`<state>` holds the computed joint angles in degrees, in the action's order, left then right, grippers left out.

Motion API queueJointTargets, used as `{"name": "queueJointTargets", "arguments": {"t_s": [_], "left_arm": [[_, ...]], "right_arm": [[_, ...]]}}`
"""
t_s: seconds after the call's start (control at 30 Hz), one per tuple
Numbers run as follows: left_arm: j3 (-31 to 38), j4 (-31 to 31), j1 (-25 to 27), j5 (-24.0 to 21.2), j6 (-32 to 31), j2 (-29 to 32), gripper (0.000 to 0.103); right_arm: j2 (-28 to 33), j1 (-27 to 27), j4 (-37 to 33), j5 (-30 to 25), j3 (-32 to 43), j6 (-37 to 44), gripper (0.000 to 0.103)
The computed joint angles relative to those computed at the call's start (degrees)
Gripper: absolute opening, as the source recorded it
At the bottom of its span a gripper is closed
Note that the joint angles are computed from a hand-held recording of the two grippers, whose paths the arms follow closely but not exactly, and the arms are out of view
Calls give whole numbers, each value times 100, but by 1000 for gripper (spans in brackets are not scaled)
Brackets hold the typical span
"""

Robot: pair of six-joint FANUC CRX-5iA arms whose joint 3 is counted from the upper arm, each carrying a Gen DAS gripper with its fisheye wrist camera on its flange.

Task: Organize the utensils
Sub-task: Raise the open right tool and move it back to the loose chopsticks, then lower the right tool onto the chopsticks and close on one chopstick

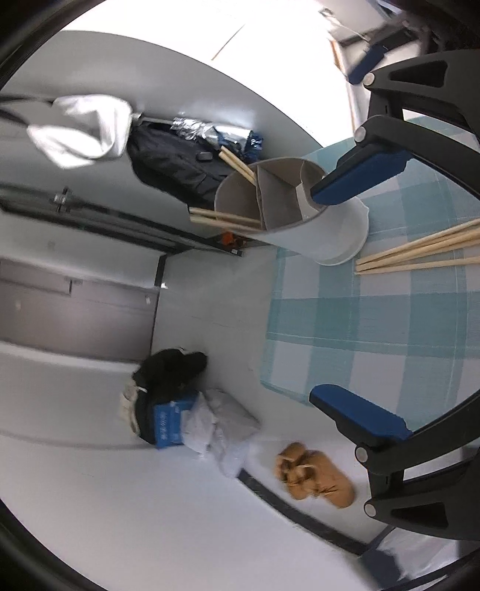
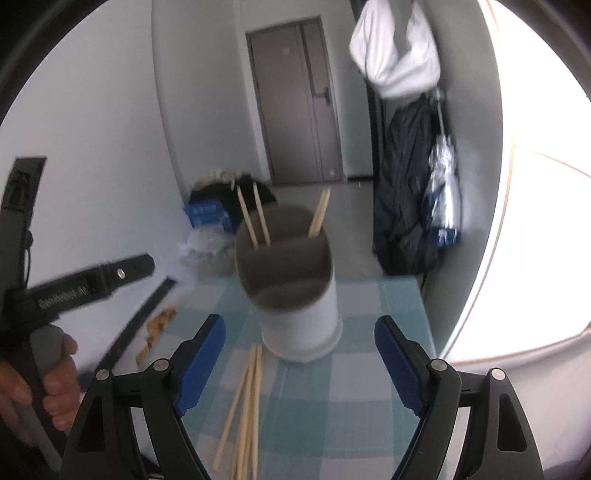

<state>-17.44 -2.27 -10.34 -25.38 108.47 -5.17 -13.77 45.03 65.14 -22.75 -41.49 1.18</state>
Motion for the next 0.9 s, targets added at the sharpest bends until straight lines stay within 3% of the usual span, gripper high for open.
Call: {"name": "queueJointTargets", "arguments": {"t_s": [0.13, 0.23, 0.37, 0.57, 0.67, 0.77, 0.9], "left_arm": [[-169, 444, 26, 35, -675, 176, 95], [-242, 478, 48, 14, -774, 225, 95], [-381, 1037, 212, -99, -1214, 324, 95], [-129, 673, 363, -488, -648, 460, 95], [-94, 741, 482, -619, -540, 481, 95], [-9, 583, 520, -745, -257, 504, 95], [-6, 616, 607, -837, -65, 534, 95]], "right_arm": [[192, 164, -654, -116, 125, 583, 83], [305, 259, -993, -182, 178, 905, 83], [517, 391, -1774, -369, 381, 1525, 83], [850, 513, -2897, -506, 730, 2585, 82], [1046, 562, -3340, -564, 965, 3111, 70], [1334, 540, -3897, -674, 1307, 3704, 66], [1661, 509, -4329, -913, 1680, 4081, 48]]}}
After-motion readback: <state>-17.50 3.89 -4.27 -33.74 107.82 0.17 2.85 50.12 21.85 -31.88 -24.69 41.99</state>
